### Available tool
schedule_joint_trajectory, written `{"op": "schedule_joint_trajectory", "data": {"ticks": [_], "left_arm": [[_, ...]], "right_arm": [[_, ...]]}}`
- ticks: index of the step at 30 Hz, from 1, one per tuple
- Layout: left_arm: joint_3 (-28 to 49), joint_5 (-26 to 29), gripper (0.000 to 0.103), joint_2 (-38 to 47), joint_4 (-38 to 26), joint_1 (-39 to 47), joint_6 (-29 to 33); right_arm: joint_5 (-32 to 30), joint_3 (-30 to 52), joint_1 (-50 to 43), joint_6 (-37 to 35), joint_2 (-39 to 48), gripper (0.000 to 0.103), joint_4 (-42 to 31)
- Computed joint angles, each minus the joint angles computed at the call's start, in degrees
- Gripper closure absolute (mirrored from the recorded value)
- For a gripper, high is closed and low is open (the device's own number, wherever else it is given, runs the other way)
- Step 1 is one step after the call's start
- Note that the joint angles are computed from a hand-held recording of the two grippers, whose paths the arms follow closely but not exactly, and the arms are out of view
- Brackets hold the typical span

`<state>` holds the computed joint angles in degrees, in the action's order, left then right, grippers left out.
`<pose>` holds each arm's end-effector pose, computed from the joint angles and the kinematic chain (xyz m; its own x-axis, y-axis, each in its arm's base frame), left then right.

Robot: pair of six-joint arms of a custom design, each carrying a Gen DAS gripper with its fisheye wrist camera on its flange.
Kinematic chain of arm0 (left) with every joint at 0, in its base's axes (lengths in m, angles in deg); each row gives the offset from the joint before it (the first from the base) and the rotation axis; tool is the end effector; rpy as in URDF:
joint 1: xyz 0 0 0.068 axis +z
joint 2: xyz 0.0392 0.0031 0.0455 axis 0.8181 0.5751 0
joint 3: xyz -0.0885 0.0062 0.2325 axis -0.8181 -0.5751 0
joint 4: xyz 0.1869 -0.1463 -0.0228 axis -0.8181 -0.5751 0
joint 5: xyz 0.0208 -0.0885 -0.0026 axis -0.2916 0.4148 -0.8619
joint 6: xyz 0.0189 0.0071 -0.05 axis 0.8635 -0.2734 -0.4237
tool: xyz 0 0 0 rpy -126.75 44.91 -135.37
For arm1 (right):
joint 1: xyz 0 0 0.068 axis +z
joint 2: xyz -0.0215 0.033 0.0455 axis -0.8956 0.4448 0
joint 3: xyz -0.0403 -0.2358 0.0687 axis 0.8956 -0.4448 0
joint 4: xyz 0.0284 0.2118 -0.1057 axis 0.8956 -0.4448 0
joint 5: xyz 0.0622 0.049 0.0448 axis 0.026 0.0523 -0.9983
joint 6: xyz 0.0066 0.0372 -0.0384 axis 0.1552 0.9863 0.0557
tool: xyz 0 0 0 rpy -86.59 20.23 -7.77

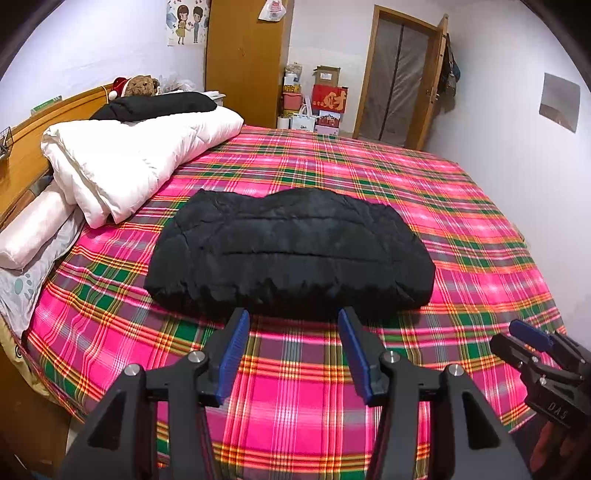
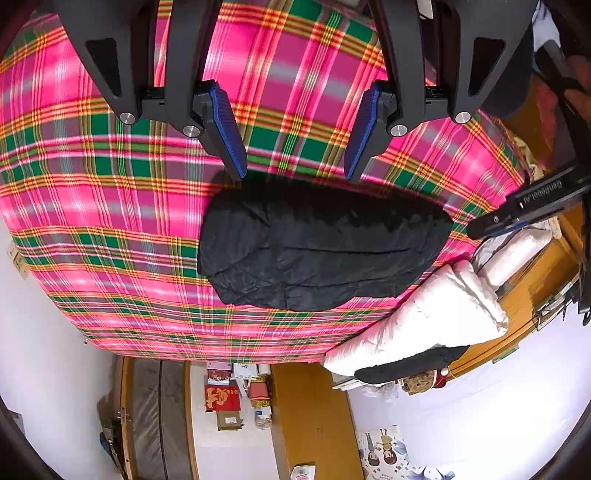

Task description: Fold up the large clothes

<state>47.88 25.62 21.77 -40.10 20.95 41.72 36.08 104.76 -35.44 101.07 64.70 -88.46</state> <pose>0.2899 -0.1895 0.3531 -0.6838 0.1516 -0.7137 0.3079 0.9468 -0.0939 0.2551 0.1236 0.3231 -0.6599 0.2218 -0.7178 0.1244 0.9745 0.1867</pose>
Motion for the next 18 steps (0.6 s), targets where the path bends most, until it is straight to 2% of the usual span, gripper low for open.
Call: {"op": "schedule_joint_trajectory", "data": {"ticks": [4, 18], "left_arm": [[-2.4, -1.6, 0.05, -1.2, 0.3, -1.5, -0.4], [-6.0, -1.6, 0.048, -3.5, 0.3, -2.0, -1.4]], "right_arm": [[0.4, -0.4, 1.0, 0.8, -0.1, 0.048, -0.7], [2.0, 0.7, 3.5, 1.2, 0.1, 0.048, -2.7]]}}
